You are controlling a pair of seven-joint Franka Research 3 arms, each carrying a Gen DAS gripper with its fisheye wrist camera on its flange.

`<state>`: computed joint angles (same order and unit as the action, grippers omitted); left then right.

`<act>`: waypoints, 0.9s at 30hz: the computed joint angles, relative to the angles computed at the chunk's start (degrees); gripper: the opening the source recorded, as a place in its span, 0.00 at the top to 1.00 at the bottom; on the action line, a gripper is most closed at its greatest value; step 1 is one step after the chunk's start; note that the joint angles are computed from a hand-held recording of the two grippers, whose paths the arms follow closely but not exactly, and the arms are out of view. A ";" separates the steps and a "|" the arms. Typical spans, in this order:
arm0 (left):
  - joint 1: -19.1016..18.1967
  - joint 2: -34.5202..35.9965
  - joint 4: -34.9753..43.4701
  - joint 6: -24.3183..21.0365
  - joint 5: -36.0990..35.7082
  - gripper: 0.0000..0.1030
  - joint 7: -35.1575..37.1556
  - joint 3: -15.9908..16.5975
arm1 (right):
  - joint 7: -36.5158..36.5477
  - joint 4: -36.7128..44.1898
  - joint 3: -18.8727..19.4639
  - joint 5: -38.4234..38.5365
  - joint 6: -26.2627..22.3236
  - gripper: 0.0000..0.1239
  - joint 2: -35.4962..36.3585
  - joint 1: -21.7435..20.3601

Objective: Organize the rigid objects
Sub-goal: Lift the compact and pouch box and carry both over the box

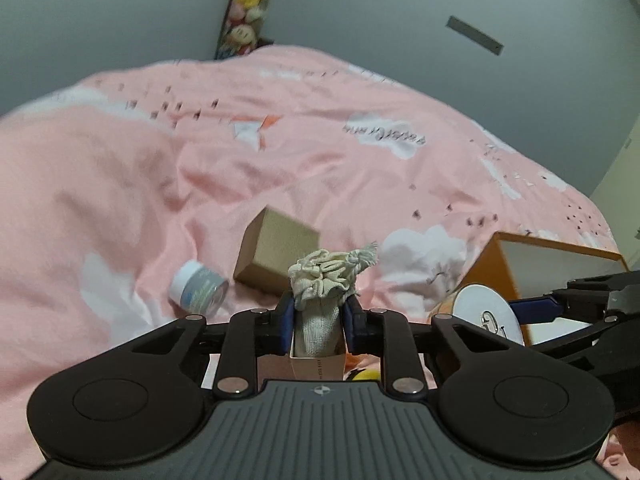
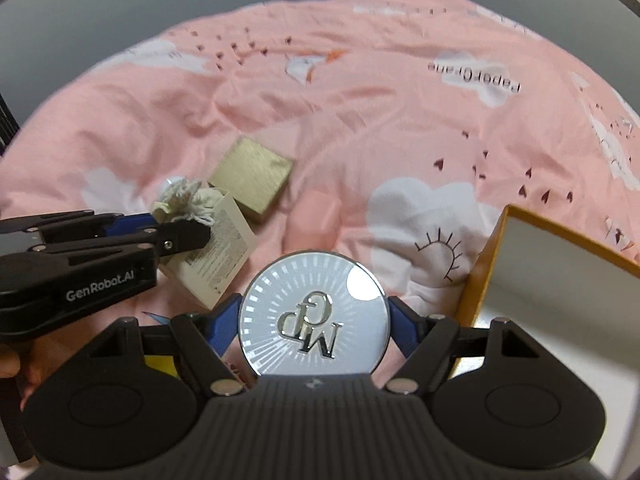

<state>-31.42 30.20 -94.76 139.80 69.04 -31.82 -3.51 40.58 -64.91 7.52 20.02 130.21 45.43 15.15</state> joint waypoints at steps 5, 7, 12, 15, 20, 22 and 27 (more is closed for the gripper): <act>-1.43 -0.58 2.32 -0.81 3.50 0.74 1.19 0.02 | -3.11 -3.98 1.49 3.53 1.50 0.39 -3.98 -2.39; -1.31 -0.24 3.57 1.11 4.71 0.74 0.77 0.02 | -4.53 -5.79 1.64 4.85 3.20 0.39 -5.73 -3.17; -1.07 2.56 8.86 6.33 5.86 0.74 2.37 0.61 | -6.37 -7.37 0.87 6.42 5.92 0.39 -7.99 -4.63; -0.97 5.65 13.75 10.29 4.86 0.74 5.43 1.33 | -6.18 -7.06 -0.29 5.73 6.99 0.39 -8.07 -5.14; 1.09 14.60 26.17 17.74 -2.76 0.74 19.87 0.11 | -0.34 -2.00 -3.51 1.66 7.25 0.39 -4.20 -5.02; 4.16 18.91 30.94 21.37 -9.08 0.74 28.99 -3.49 | 2.81 0.97 -4.53 -0.15 6.35 0.39 -1.97 -5.16; 9.05 30.03 44.45 18.10 -23.90 0.74 54.44 -14.43 | 9.20 8.69 -5.51 -3.34 2.51 0.39 3.59 -6.30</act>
<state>-22.36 60.22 -50.31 157.90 45.14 22.62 -17.94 49.79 -56.21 2.01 16.68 132.72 49.02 8.84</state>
